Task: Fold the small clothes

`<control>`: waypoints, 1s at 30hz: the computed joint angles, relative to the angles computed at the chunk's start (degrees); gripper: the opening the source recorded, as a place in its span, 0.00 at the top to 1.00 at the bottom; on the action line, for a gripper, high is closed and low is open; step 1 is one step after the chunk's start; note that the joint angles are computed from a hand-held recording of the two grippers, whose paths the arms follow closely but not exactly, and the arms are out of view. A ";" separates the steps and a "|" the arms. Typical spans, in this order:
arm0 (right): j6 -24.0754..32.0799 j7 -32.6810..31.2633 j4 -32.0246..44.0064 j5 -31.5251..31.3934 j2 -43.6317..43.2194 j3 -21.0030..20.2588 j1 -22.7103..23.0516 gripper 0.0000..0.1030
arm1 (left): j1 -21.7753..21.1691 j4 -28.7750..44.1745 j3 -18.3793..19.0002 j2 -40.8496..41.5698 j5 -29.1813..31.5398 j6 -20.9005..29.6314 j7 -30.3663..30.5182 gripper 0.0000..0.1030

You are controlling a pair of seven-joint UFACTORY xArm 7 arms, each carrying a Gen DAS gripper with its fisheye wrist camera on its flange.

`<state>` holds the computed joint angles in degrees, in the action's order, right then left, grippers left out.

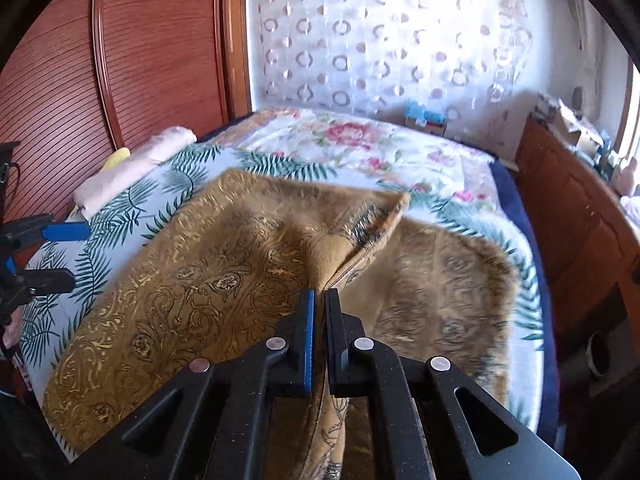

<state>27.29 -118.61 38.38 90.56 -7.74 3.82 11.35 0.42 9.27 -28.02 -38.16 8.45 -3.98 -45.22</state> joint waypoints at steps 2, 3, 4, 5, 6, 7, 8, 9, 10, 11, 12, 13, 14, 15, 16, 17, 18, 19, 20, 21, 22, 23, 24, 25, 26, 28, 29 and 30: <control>-0.21 -2.00 -1.47 1.30 -2.41 -0.55 -0.45 0.96 | 0.34 0.43 -0.58 0.47 0.13 -0.18 -0.08 0.21; 0.06 -1.96 -2.16 0.69 -3.68 -1.08 -0.97 0.96 | 0.61 0.79 -0.94 0.89 0.23 -0.30 -0.08 0.21; -0.10 -2.64 -2.84 1.16 -4.46 -1.35 -1.19 0.96 | 0.72 0.94 -1.12 1.08 0.28 -0.37 -0.06 0.21; -0.26 -2.69 -2.88 1.03 -4.75 -1.72 -1.61 0.96 | 0.89 1.27 -1.48 1.32 0.34 -0.34 -0.09 0.21; -0.42 -2.55 -2.88 0.84 -4.82 -2.01 -1.97 0.96 | 1.04 1.49 -1.79 1.50 0.39 -0.40 -0.13 0.21; -0.66 -2.15 -2.87 0.43 -4.82 -2.25 -2.34 0.96 | 1.19 1.72 -2.14 1.65 0.42 -0.44 -0.22 0.21; -1.02 -1.77 -2.84 0.15 -4.65 -2.42 -2.62 0.96 | 1.17 1.77 -2.21 1.64 0.46 -0.46 -0.21 0.21; -0.95 -0.80 -2.70 -0.97 -4.30 -2.82 -3.12 0.96 | 1.18 1.87 -2.37 1.66 0.52 -0.46 -0.21 0.21; -0.84 0.41 -2.76 -2.28 -4.47 -3.03 -3.44 0.96 | 1.18 1.89 -2.52 1.56 0.54 -0.43 -0.26 0.21; -1.13 0.57 -2.78 -2.50 -4.31 -3.19 -3.58 0.95 | 1.28 2.06 -2.83 1.57 0.59 -0.40 -0.34 0.21; -1.87 0.75 -3.02 -2.64 -4.52 -3.14 -3.62 0.96 | 1.21 2.07 -2.84 1.47 0.64 -0.36 -0.33 0.21; -2.34 0.68 -3.36 -2.68 -4.80 -3.20 -3.67 0.96 | 1.35 2.20 -3.20 1.39 0.66 -0.25 -0.50 0.21; -2.47 0.79 -3.70 -2.86 -5.11 -3.33 -3.72 0.96 | 1.56 2.35 -3.53 1.34 0.71 -0.12 -0.66 0.21; -2.72 0.33 -4.08 -2.40 -5.37 -3.53 -3.78 0.96 | 1.76 2.47 -3.80 1.38 0.78 -0.12 -0.83 0.21; -3.48 0.32 -3.89 -1.90 -5.19 -3.26 -3.58 0.95 | 1.98 2.65 -4.13 1.52 0.81 -0.12 -1.07 0.21; -4.32 0.69 -3.62 -1.83 -4.97 -2.88 -3.35 0.96 | 2.35 3.00 -4.60 1.80 0.86 -0.07 -1.34 0.21; -4.67 1.40 -3.49 -2.34 -4.68 -2.79 -3.30 0.95 | 2.55 3.10 -4.75 1.95 1.00 -0.15 -1.43 0.21; -4.94 3.02 -3.36 -3.61 -4.24 -2.64 -3.23 0.95 | 2.68 3.27 -5.02 2.04 1.10 -0.05 -1.56 0.21; -5.95 4.47 -3.17 -4.50 -3.91 -2.17 -2.87 0.95 | 2.87 3.46 -5.30 2.21 1.27 0.01 -1.64 0.21; -7.06 4.56 -3.41 -4.22 -4.15 -1.95 -2.47 0.95 | 3.16 3.63 -5.71 2.34 1.40 0.05 -1.81 0.21; -6.98 5.80 -3.37 -5.09 -4.45 -2.04 -2.30 0.96 | 3.12 3.73 -5.88 2.31 1.49 0.25 -1.97 0.21; -6.54 7.17 -3.76 -6.03 -5.12 -2.28 -2.17 0.95 | 3.25 3.93 -6.13 2.42 1.65 0.42 -2.11 0.21; -6.43 7.72 -4.46 -6.14 -5.95 -2.56 -1.97 0.93 | 3.29 4.02 -6.33 2.41 1.80 0.63 -2.28 0.21; -6.56 7.96 -4.75 -6.18 -6.54 -2.95 -1.93 0.89 | 3.37 4.13 -6.50 2.45 1.98 0.78 -2.45 0.21; -6.95 7.78 -5.23 -5.77 -7.23 -3.17 -1.77 0.82 | 3.58 4.31 -6.73 2.59 2.18 0.87 -2.61 0.21; -7.44 7.51 -6.36 -5.06 -8.45 -3.52 -1.46 0.73 | 3.70 4.40 -6.85 2.76 2.50 0.89 -2.90 0.21; -7.89 7.87 -7.37 -5.17 -9.52 -3.52 -1.39 0.67 | 3.96 4.54 -7.18 2.89 2.62 0.84 -3.17 0.21; -8.08 7.40 -7.91 -4.87 -9.91 -3.80 -1.32 0.61 | 3.99 4.58 -7.19 2.96 2.75 0.86 -3.29 0.21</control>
